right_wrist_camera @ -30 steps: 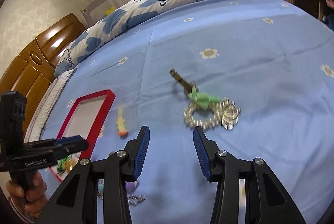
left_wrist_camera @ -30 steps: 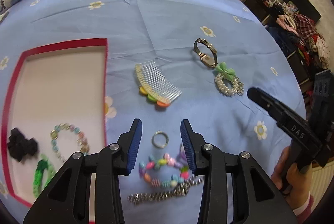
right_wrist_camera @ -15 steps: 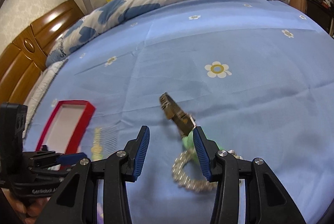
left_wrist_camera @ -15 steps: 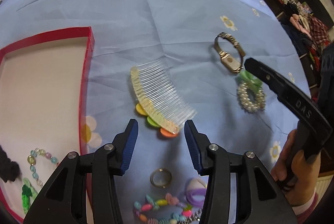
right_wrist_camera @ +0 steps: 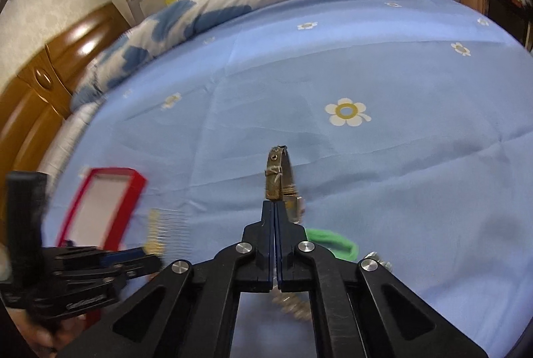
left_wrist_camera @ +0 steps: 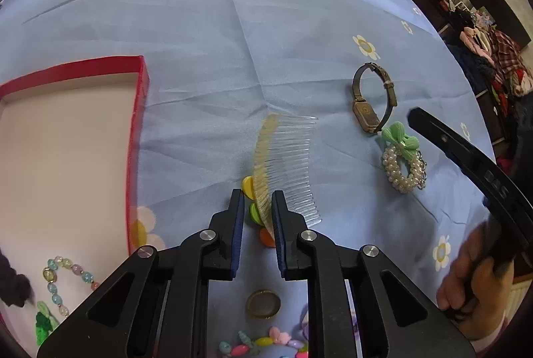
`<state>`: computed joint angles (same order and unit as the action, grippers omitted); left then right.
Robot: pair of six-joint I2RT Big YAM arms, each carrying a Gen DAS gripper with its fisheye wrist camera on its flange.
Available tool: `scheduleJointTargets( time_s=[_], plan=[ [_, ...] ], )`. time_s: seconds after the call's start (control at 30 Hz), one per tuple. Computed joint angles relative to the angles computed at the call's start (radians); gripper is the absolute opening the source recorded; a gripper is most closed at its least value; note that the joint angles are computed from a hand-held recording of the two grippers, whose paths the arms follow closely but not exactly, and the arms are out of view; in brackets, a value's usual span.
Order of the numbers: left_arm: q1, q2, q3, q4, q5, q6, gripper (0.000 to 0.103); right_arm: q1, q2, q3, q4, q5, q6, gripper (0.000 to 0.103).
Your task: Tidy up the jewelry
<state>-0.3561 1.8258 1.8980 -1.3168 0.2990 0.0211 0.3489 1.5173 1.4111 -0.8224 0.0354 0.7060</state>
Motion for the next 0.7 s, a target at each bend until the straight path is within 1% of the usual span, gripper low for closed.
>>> scheduleJointTargets(
  time_s=[0.03, 0.13, 0.17, 0.2, 0.23, 0.27, 0.33, 0.37, 0.47, 0.57, 0.6, 0.63, 0.7],
  plan=[
    [-0.001, -0.005, -0.005, 0.003, 0.002, 0.002, 0.012, 0.003, -0.01, -0.006, 0.005, -0.002, 0.007, 0.0],
    [0.006, -0.031, -0.033, 0.011, 0.011, 0.013, 0.012, 0.019, -0.043, -0.033, 0.028, -0.012, 0.041, 0.001],
    [0.009, -0.039, -0.041, 0.011, 0.014, 0.016, 0.011, 0.025, -0.044, -0.032, 0.025, -0.005, 0.044, 0.003],
    [0.011, -0.048, -0.052, 0.013, 0.018, 0.017, 0.011, 0.027, -0.047, -0.036, 0.032, 0.001, 0.048, 0.009],
    [0.012, -0.055, -0.058, 0.013, 0.022, 0.018, 0.011, 0.026, -0.041, -0.031, 0.023, 0.016, 0.048, 0.016],
    [0.017, -0.064, -0.066, 0.013, 0.029, 0.021, 0.01, 0.024, -0.031, -0.021, 0.011, 0.022, 0.045, 0.02],
    [0.022, -0.076, -0.075, 0.013, 0.044, 0.02, 0.009, 0.01, -0.015, -0.012, 0.016, 0.01, 0.041, 0.037],
    [0.024, -0.08, -0.077, 0.011, 0.05, 0.019, 0.009, 0.008, -0.007, -0.005, 0.016, 0.011, 0.037, 0.04],
    [0.021, -0.089, -0.081, 0.013, 0.06, 0.014, 0.009, 0.001, 0.028, 0.02, 0.0, 0.013, 0.01, 0.039],
    [0.02, -0.094, -0.081, 0.013, 0.066, 0.011, 0.009, -0.003, 0.062, 0.039, -0.02, 0.01, -0.006, 0.033],
    [0.021, -0.097, -0.082, 0.013, 0.07, 0.011, 0.009, -0.003, 0.068, 0.041, -0.023, 0.011, -0.009, 0.014],
    [0.027, -0.104, -0.087, 0.011, 0.076, 0.014, 0.009, -0.003, 0.073, 0.045, -0.026, 0.007, -0.009, 0.01],
    [0.03, -0.112, -0.09, 0.012, 0.084, 0.014, 0.009, 0.004, 0.058, 0.035, -0.009, 0.009, 0.0, 0.01]
  ],
)
